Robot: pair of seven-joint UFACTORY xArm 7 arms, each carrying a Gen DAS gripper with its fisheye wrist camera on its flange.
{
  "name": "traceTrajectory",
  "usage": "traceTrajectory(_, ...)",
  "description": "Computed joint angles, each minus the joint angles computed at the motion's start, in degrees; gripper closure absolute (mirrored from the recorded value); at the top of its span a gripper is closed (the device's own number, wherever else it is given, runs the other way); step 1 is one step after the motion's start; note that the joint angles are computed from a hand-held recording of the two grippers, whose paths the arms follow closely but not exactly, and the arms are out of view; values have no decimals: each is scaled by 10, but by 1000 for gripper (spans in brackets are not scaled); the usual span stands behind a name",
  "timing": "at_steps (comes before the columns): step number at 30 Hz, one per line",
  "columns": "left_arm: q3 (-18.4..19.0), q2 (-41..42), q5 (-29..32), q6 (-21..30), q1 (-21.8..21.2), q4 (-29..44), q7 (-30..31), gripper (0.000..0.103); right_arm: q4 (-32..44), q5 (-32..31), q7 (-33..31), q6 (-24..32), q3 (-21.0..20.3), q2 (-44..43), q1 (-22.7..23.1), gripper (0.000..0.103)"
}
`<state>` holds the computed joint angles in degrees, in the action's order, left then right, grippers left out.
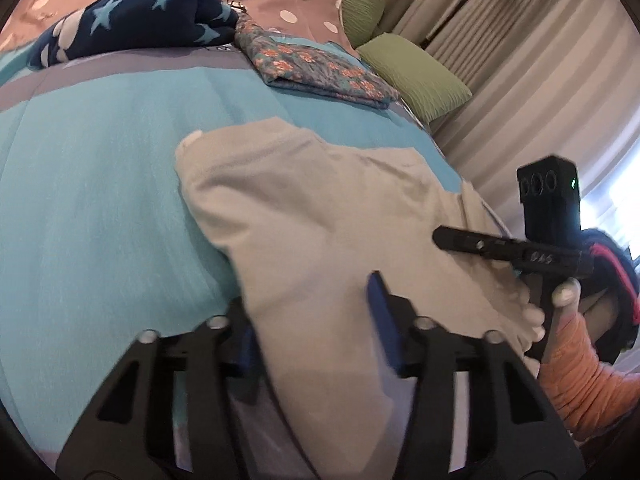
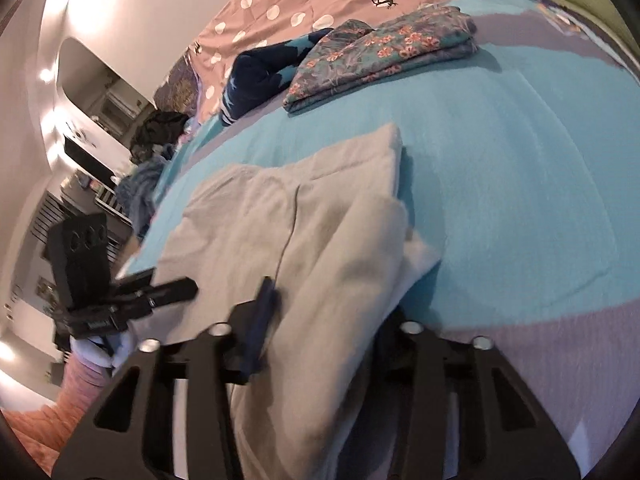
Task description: Fold small clothes
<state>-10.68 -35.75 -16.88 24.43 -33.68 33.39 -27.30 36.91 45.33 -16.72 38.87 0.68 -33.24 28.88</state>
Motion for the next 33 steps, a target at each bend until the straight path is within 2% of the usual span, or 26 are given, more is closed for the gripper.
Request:
traceTrajectory(2, 3, -2, -7, -14, -3, -7, -1, 69, 1, -14, 15, -1, 9, -2, -8, 74)
traceTrajectory(4, -27, -7, 23, -2, 21, 1, -23, 73, -5, -33, 34, -14, 24, -14, -14, 83)
traceTrajectory(6, -63, -12, 67, 22, 51, 20, -51, 78, -17, -71, 63, -38, 53, -43, -20, 87)
traceTrajectory(9, -97, -27, 117, 42, 75, 50, -87, 81, -23, -119, 105, -61, 73, -89, -19, 88)
traceTrajectory(13, -103, -23, 153, 58, 80, 99, -93, 83, -8, -170, 139, -73, 74, -127, -13, 89)
traceTrajectory(16, -117, 2, 192, 77, 100, 168, -87, 84, 25, -213, 154, -85, 67, -124, -19, 89)
traceTrajectory(19, -123, 39, 220, 80, 117, 235, -76, 85, 70, -236, 153, -101, 46, -100, -20, 89)
traceTrajectory(22, -127, 95, 246, 89, 136, 313, -69, 86, 122, -230, 126, -125, 9, -58, 3, 89)
traceTrajectory(25, -138, 166, 307, 107, 161, 400, -59, 87, 180, -225, 94, -151, -11, 2, 9, 89)
traceTrajectory(29, -125, 271, 369, 147, 169, 516, -67, 88, 285, -193, 68, -144, -35, 109, 1, 89)
traceTrajectory(33, -95, 378, 412, 189, 157, 641, -63, 88, 387, -162, 36, -142, -35, 218, -20, 89)
